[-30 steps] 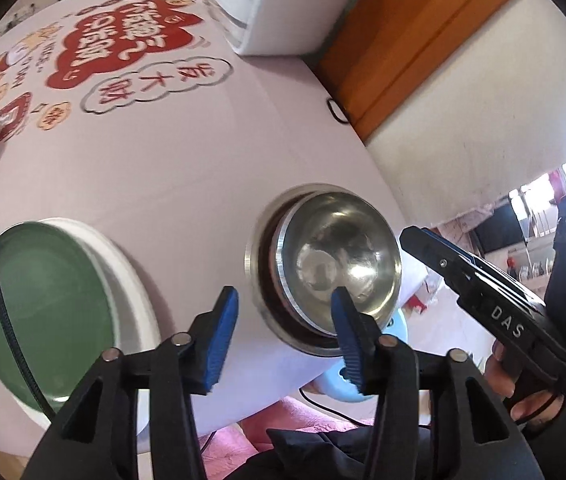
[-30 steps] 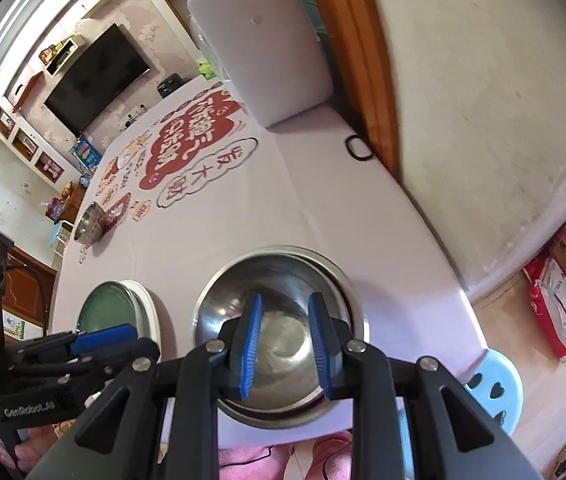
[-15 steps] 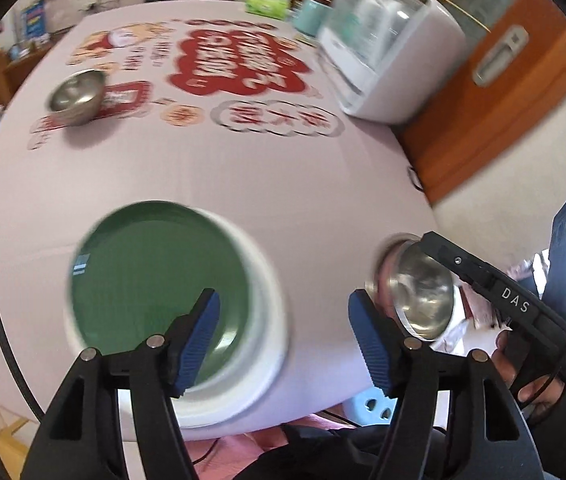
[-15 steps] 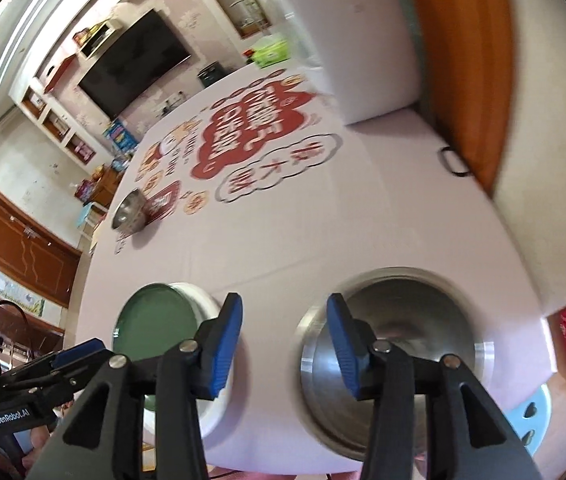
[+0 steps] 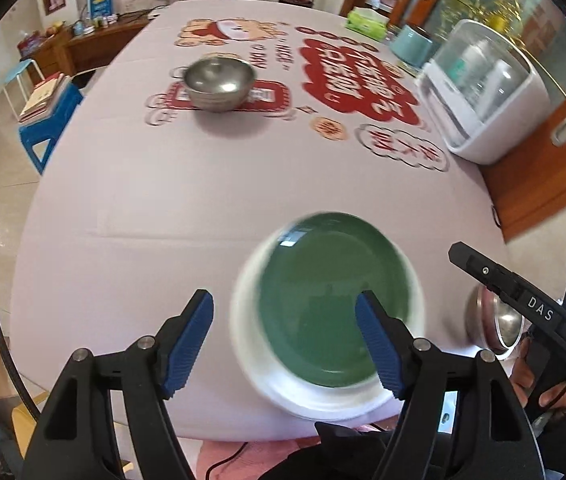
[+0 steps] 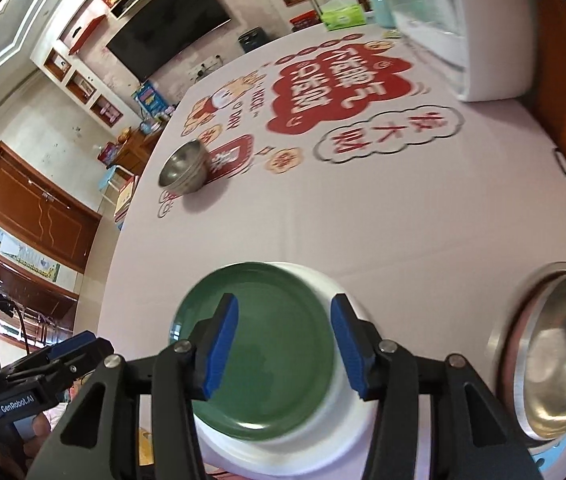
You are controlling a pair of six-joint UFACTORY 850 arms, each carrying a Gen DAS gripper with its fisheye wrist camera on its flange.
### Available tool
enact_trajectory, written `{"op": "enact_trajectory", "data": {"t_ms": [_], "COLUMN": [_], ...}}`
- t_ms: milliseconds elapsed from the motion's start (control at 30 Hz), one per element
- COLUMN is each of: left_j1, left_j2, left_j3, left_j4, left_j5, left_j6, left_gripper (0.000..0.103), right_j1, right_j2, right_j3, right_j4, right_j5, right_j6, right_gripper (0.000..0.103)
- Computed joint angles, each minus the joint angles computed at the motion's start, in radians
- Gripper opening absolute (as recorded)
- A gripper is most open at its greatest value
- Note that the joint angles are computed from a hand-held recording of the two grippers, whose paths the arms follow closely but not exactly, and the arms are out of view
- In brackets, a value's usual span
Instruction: Organize plates and bowls
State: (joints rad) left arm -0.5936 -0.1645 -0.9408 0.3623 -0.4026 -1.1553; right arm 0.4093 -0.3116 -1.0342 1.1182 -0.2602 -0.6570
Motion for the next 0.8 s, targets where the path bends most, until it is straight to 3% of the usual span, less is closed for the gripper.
{"op": "enact_trajectory", "data": {"t_ms": [233, 433, 667, 800], "left_j1": [0.127, 0.266, 0.403, 0.455], "left_j2": [0.045, 0.038, -0.038, -0.103], "left_j3": [0.054, 0.038, -0.052, -0.134], "left_j4": [-0.095, -0.259, -0.473, -0.561], "left_j5": [0.007, -0.002, -0.022, -0.037], "left_j6": [0.216, 0.481, 0.807, 0.914], "left_gripper": [0.073, 0.081, 0.081, 0.083], "right_j1": [0.079, 0.123, 0.151, 0.158], "right_j2": [-0.095, -0.177, -0.282, -0.345], "right_j3": [-0.113, -0.227, -0.386, -0.493], "right_j4": [-0.112, -0.257, -0.514, -0.675], "right_j5": [0.034, 0.066, 0.055, 0.021], "right_j6": [0.2, 0.419, 0.728, 0.889], "right_gripper": [0.048, 0.049, 0.05, 0.05]}}
